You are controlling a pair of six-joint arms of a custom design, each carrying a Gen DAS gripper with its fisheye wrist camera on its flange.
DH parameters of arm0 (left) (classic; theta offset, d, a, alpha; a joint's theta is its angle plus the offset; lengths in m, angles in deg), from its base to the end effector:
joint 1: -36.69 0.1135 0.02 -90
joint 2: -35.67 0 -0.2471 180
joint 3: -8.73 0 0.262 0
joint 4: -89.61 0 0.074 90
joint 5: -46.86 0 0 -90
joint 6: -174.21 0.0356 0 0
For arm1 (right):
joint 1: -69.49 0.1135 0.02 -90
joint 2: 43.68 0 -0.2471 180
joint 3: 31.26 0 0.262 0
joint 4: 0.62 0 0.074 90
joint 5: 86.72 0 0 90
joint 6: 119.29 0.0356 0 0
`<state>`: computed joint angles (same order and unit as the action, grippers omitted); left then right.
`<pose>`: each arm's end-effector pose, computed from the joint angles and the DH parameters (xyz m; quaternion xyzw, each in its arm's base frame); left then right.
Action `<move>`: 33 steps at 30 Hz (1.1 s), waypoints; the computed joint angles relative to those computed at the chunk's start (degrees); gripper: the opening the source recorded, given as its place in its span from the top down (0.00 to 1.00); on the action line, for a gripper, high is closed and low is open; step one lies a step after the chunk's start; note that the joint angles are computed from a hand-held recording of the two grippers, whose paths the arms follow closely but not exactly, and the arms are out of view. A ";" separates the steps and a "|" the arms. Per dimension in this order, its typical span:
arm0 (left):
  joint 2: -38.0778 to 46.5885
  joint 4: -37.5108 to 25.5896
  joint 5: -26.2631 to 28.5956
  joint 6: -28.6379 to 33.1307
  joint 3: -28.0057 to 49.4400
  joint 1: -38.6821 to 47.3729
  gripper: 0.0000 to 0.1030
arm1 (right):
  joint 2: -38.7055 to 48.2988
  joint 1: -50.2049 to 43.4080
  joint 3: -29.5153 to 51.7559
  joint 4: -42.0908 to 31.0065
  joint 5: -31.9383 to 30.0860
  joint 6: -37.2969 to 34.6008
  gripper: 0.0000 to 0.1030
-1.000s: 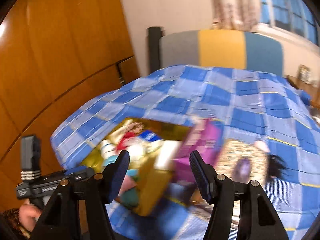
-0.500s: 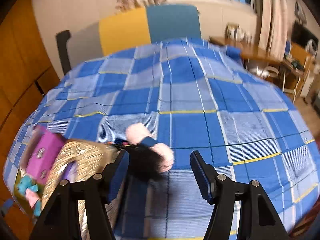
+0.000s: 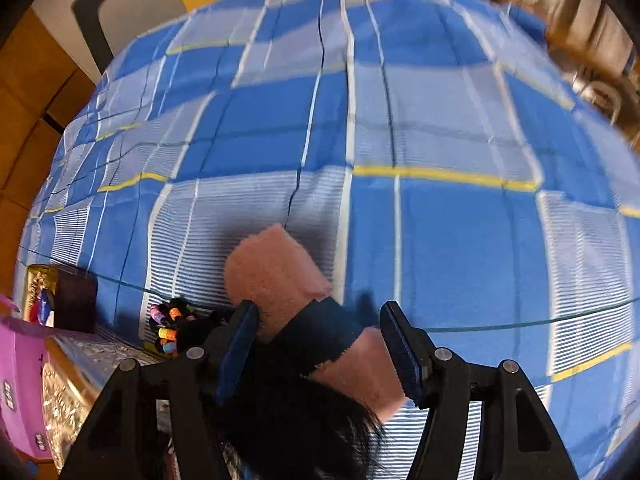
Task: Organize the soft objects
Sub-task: 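Reach the right tool to the pink fuzzy hair tie and grasp it, then grasp the black hair strands with beads with the left tool while the right tool holds the hair tie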
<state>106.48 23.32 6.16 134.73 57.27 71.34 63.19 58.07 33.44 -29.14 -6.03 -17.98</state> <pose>0.1664 0.0822 0.1504 0.1307 0.8994 -0.2993 0.2906 0.3167 -0.0581 0.0711 0.1803 0.9660 0.0798 0.1672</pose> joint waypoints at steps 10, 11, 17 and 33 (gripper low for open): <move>-6.35 1.07 0.38 -6.63 -1.44 -8.67 0.30 | -9.30 -12.92 -11.13 1.29 -3.01 -2.22 0.56; -7.52 1.28 0.52 -7.67 -1.65 -9.90 0.30 | -11.06 -15.97 -12.96 1.12 -4.23 -3.60 0.56; -15.12 5.31 -1.06 -20.02 -2.02 -23.29 0.30 | -20.16 -31.07 -20.05 -1.87 -7.36 -12.94 0.56; 21.10 14.58 -43.16 -33.93 32.47 -78.61 0.28 | -18.64 -43.06 -24.97 3.88 -13.00 -24.01 0.44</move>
